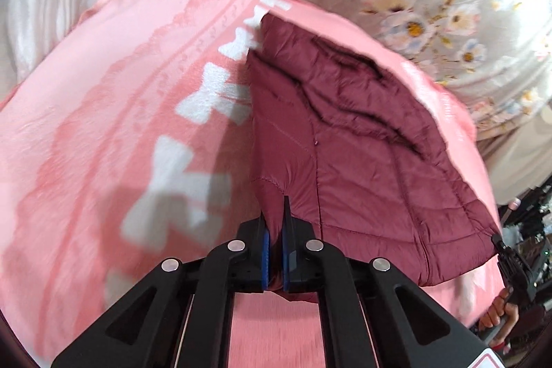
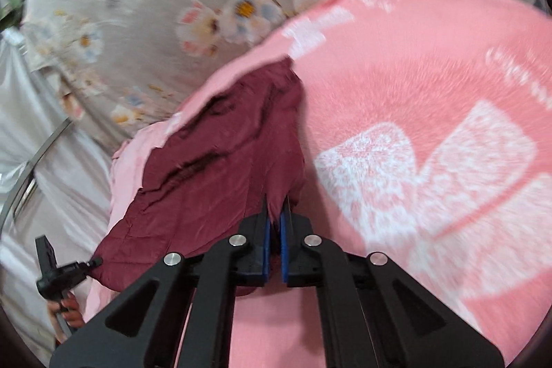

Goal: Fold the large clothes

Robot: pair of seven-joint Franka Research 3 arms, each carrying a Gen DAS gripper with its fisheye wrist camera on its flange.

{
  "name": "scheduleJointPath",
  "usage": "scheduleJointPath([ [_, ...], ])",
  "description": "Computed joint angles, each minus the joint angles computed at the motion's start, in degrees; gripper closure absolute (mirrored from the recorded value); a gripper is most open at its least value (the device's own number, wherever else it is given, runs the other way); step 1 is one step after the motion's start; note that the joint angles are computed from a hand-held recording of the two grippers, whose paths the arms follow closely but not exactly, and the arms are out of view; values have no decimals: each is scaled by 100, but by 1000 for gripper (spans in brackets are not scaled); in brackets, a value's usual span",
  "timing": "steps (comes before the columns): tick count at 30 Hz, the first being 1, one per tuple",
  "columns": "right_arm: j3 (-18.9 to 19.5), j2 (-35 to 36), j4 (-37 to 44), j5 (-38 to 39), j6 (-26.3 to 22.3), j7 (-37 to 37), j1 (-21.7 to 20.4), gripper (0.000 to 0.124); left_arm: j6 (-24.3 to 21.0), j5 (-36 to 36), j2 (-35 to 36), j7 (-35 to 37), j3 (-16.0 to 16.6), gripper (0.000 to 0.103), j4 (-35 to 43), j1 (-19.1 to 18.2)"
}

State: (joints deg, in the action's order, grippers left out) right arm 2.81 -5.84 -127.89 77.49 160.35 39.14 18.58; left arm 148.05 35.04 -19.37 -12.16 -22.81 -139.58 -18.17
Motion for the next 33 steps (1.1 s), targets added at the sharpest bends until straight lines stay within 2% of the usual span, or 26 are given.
scheduleJointPath([
  [3, -55, -928, -616, 239, 118, -399, 84, 121, -407, -304, -808, -79, -160, 100, -267, -339],
  [5, -151, -1447, -849, 510, 211, -758, 202, 121, -715, -395, -1214, -172, -318, 100, -244, -436],
  [8, -201, -1842, -738, 966, 491, -1291, 410, 121, -1155, -230, -1601, -258, -591, 100, -18, -369],
  [11, -221, -1485, -133, 1384, 565, -1741, 480, 121, -1602, 185, -1508, -10, -742, 100, 542, -95],
  [13, -149, -959, 421, 1486, 638, -1859, 422, 121, -1694, 363, -1226, 231, -665, 100, 839, 49],
  [15, -42, -338, 1003, 1259, 783, -1631, 349, 121, -1785, 576, -746, 547, -544, 100, 1221, 240],
  [19, 150, 1218, 2353, -304, 968, 45, 184, 121, -2089, 887, 373, 1081, -206, 100, 2011, 463],
  [20, 102, 1710, 2769, -1116, 984, 865, 216, 121, -2165, 947, 668, 1228, -38, 99, 2216, 407],
  [21, 8, 2071, 3079, -1726, 950, 1471, 285, 121, -2264, 1020, 1087, 1330, -19, 99, 2511, 547],
  [24, -544, 3085, 3975, -3271, 761, 3102, 692, 121, -2402, 1023, 1985, 1651, 356, 99, 3085, 462],
  [27, -750, 3933, 4808, -4057, 416, 4052, 776, 121, -2387, 890, 2651, 1928, 687, 99, 3430, 386],
  [30, -920, 4496, 5385, -4472, 141, 4603, 839, 118, -2240, 832, 3101, 1920, 984, 92, 3564, 280],
  [33, -626, 4585, 5422, -4530, 268, 4697, 620, 113, -1788, 613, 3223, 1773, 1202, 87, 3389, 298],
])
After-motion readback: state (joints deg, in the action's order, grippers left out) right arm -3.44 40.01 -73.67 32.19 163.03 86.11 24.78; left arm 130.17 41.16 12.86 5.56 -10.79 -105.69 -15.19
